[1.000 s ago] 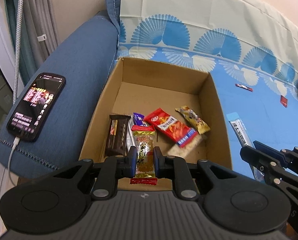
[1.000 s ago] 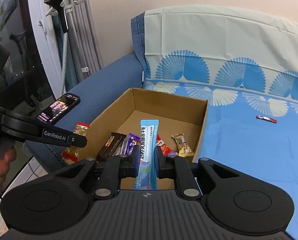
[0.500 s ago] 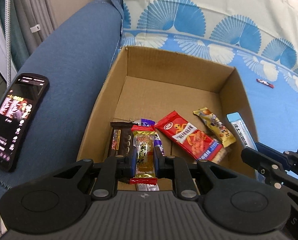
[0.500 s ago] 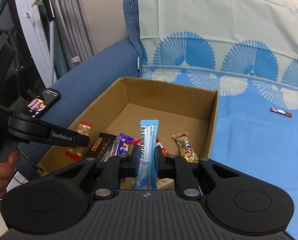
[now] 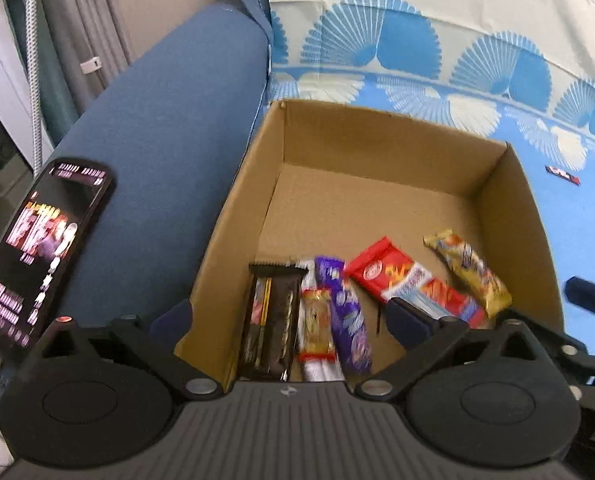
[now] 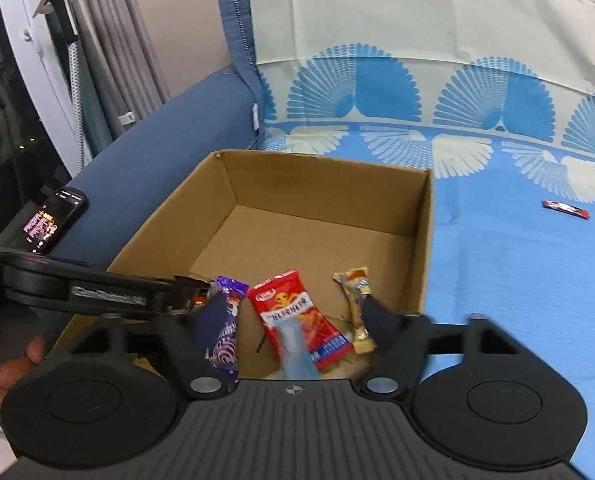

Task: Organize snacks
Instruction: 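Open both tools to drop the stick pack and candy into the box, then withdraw both tools from the box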

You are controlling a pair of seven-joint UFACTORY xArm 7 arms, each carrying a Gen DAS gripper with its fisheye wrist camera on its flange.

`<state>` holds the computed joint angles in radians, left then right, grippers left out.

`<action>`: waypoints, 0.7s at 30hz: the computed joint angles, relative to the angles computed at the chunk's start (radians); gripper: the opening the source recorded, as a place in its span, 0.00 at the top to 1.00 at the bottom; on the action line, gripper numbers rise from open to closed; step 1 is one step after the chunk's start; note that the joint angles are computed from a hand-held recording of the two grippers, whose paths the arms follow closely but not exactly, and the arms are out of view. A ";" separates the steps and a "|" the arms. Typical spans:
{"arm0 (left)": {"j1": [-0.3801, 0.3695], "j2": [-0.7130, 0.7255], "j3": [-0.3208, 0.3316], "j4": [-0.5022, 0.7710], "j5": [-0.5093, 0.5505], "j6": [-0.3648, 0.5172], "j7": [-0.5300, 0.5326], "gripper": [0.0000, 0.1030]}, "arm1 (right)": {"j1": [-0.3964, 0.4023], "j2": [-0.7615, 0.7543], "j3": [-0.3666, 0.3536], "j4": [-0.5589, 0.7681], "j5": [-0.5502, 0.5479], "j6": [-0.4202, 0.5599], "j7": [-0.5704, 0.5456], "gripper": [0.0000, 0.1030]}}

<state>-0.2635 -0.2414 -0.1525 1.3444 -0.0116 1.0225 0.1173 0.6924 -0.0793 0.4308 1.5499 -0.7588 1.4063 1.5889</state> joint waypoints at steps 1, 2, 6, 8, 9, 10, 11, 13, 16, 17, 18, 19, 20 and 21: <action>0.001 -0.015 0.005 -0.005 -0.003 0.024 0.006 0.00 | 0.007 0.007 0.010 0.015 0.002 0.026 0.007 0.15; 0.001 -0.039 0.012 -0.021 -0.012 0.044 0.017 0.00 | 0.017 0.012 0.017 0.029 0.007 0.045 0.016 0.14; 0.006 -0.152 0.031 -0.091 -0.036 0.106 0.058 0.00 | 0.076 0.048 0.050 0.099 0.015 0.117 0.072 0.10; 0.008 -0.210 0.038 -0.119 -0.050 0.139 0.074 0.00 | 0.128 0.084 0.065 0.159 -0.007 0.172 0.106 0.10; 0.008 -0.236 0.044 -0.130 -0.061 0.151 0.082 0.00 | 0.159 0.106 0.071 0.196 -0.029 0.208 0.121 0.09; 0.007 -0.269 0.051 -0.143 -0.074 0.163 0.093 0.00 | 0.192 0.132 0.077 0.236 -0.055 0.250 0.133 0.08; 0.009 -0.291 0.056 -0.151 -0.084 0.170 0.099 0.00 | 0.223 0.154 0.079 0.273 -0.080 0.286 0.140 0.08; 0.012 -0.340 0.060 -0.168 -0.100 0.179 0.105 0.00 | 0.291 0.201 0.081 0.350 -0.137 0.356 0.149 0.07; 0.013 -0.402 0.065 -0.180 -0.112 0.189 0.121 0.00 | 0.413 0.288 0.075 0.482 -0.242 0.483 0.150 0.06; 0.013 -0.421 0.068 -0.182 -0.116 0.192 0.127 0.00 | 0.450 0.309 0.068 0.517 -0.271 0.513 0.145 0.06; 0.015 -0.435 0.068 -0.184 -0.119 0.193 0.130 0.00 | 0.487 0.328 0.060 0.547 -0.299 0.541 0.142 0.05; 0.016 -0.454 0.069 -0.186 -0.122 0.195 0.132 0.00 | 0.515 0.338 0.051 0.566 -0.316 0.560 0.139 0.04; 0.017 -0.469 0.068 -0.186 -0.125 0.200 0.130 0.00 | 0.545 0.350 0.041 0.588 -0.334 0.579 0.131 0.04; 0.017 -0.484 0.068 -0.186 -0.129 0.205 0.130 0.00 | 0.581 0.370 0.031 0.622 -0.361 0.606 0.119 0.04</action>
<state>-0.2468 -0.7255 -0.0843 1.1580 -0.1409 1.2272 0.2473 1.2735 0.2910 0.4615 2.1722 -1.1196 2.0119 1.7081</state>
